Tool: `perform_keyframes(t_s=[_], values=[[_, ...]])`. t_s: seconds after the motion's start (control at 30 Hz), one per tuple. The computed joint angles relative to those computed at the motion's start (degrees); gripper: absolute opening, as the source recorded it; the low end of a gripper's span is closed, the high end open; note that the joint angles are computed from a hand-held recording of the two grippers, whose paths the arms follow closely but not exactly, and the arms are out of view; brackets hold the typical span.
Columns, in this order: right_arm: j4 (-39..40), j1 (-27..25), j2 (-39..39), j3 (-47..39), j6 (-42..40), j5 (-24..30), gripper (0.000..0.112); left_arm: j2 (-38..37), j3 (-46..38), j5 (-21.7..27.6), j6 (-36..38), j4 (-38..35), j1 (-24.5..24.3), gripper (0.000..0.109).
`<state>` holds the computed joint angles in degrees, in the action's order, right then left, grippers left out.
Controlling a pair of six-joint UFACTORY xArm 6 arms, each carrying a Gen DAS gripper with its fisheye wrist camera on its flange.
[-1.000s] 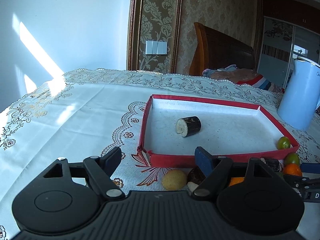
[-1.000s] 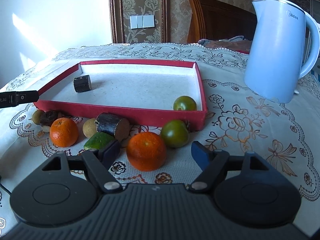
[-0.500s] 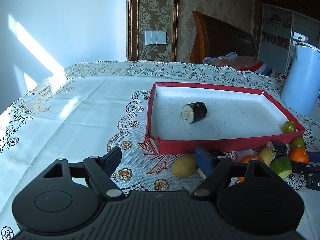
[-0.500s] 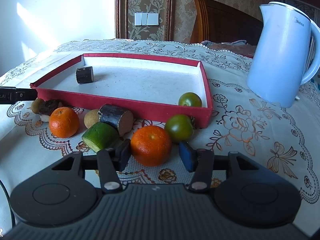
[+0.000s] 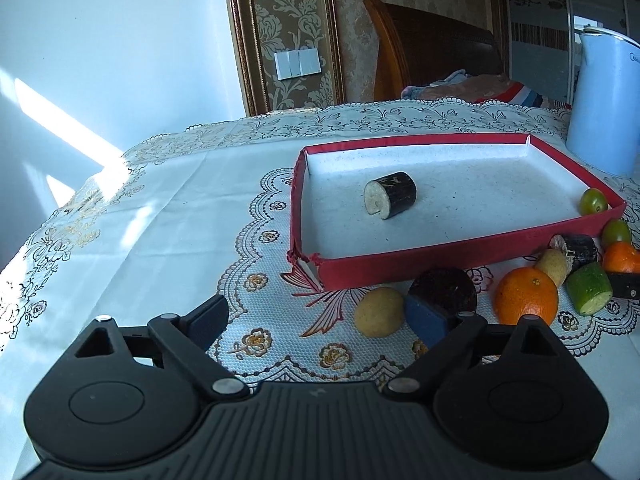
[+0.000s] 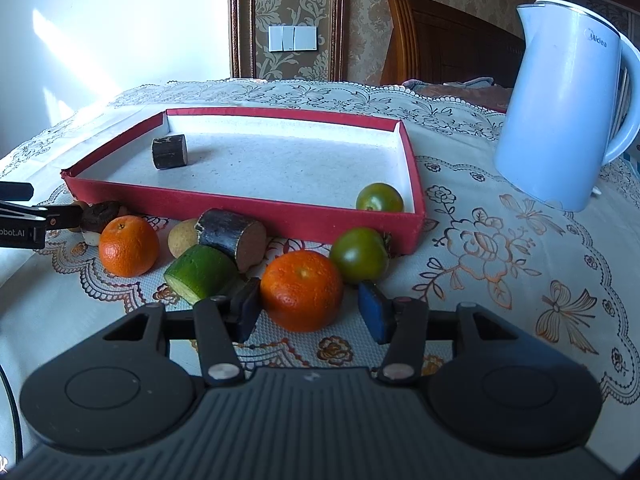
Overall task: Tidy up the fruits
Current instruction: 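Grasp a mandarin orange with the right tool while the left tool grasps the potato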
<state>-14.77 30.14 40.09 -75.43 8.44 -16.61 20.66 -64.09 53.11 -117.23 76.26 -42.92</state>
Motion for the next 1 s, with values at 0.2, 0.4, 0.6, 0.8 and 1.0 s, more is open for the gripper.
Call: perform_keyframes(t_s=[0.2, 0.4, 0.6, 0.8, 1.0], values=[[-0.3, -0.1, 0.0, 0.0, 0.2, 0.0, 0.049, 2.6, -2.5, 2.7, 8.3, -2.0, -0.8, 0.096], [-0.2, -0.1, 0.0, 0.0, 0.1, 0.0, 0.049, 4.9, -5.5, 6.4, 11.3, -2.4, -1.8, 0.095], [0.2, 0.0, 0.0, 0.1, -0.3, -0.1, 0.049, 3.6, -3.8, 3.3, 8.8, -1.2, -1.4, 0.069], [0.1, -0.1, 0.0, 0.2, -0.2, -0.4, 0.049, 3.7, -3.9, 1.4, 8.6, -0.1, -1.5, 0.045], [0.1, 0.0, -0.1, 0.3, -0.8, -0.7, 0.044, 3.6, -3.8, -0.8, 8.1, 0.9, -1.1, 0.026]])
